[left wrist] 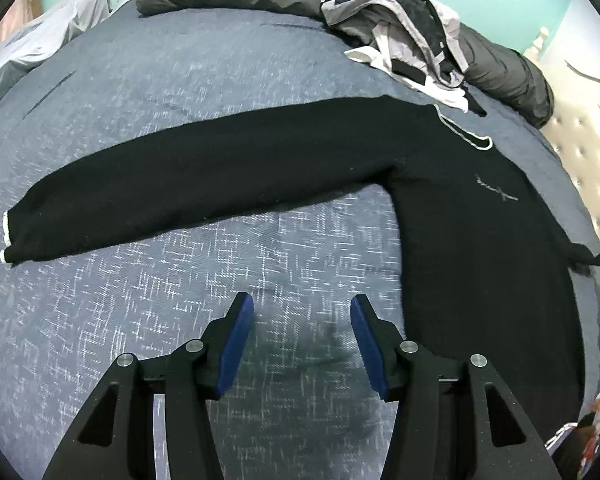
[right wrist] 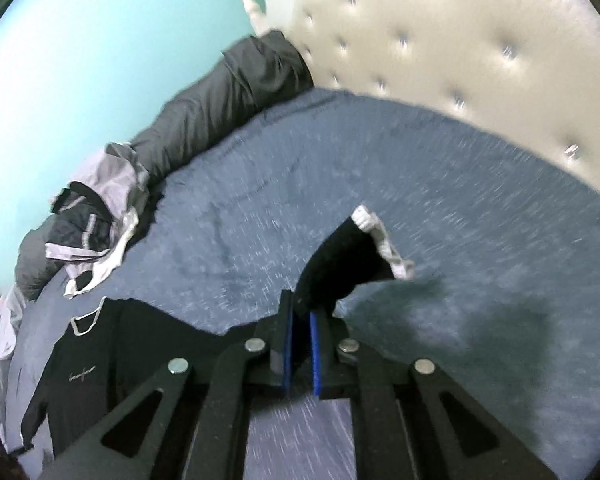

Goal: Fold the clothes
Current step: 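Grasp the other sleeve cuff with the right gripper and pull it outward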

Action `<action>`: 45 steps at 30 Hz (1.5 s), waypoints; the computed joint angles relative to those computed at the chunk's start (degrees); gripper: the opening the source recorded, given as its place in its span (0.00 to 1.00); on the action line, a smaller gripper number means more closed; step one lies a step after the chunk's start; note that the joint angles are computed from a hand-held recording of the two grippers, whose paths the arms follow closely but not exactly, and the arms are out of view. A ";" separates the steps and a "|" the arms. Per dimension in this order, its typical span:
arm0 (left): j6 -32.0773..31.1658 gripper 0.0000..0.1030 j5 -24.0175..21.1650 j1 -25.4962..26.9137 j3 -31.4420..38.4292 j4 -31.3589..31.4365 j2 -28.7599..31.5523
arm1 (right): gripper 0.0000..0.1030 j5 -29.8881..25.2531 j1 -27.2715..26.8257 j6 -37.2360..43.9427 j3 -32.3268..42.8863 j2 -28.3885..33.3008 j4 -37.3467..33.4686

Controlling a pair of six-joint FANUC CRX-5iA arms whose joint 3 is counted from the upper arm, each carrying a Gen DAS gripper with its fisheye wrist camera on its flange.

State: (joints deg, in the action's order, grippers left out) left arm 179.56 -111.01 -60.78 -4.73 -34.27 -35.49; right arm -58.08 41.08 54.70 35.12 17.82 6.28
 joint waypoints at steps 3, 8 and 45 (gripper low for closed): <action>1.84 0.53 -1.54 -2.94 1.79 -1.73 0.92 | 0.06 -2.72 -0.37 1.89 -3.07 -3.48 -0.68; 3.72 0.54 -3.78 -7.09 4.65 -3.74 2.84 | 0.07 -7.23 -1.05 3.34 -8.75 -6.73 -4.14; 0.84 0.57 0.35 -2.09 4.02 0.81 4.63 | 0.12 -6.82 -1.74 1.62 -0.44 -0.56 4.76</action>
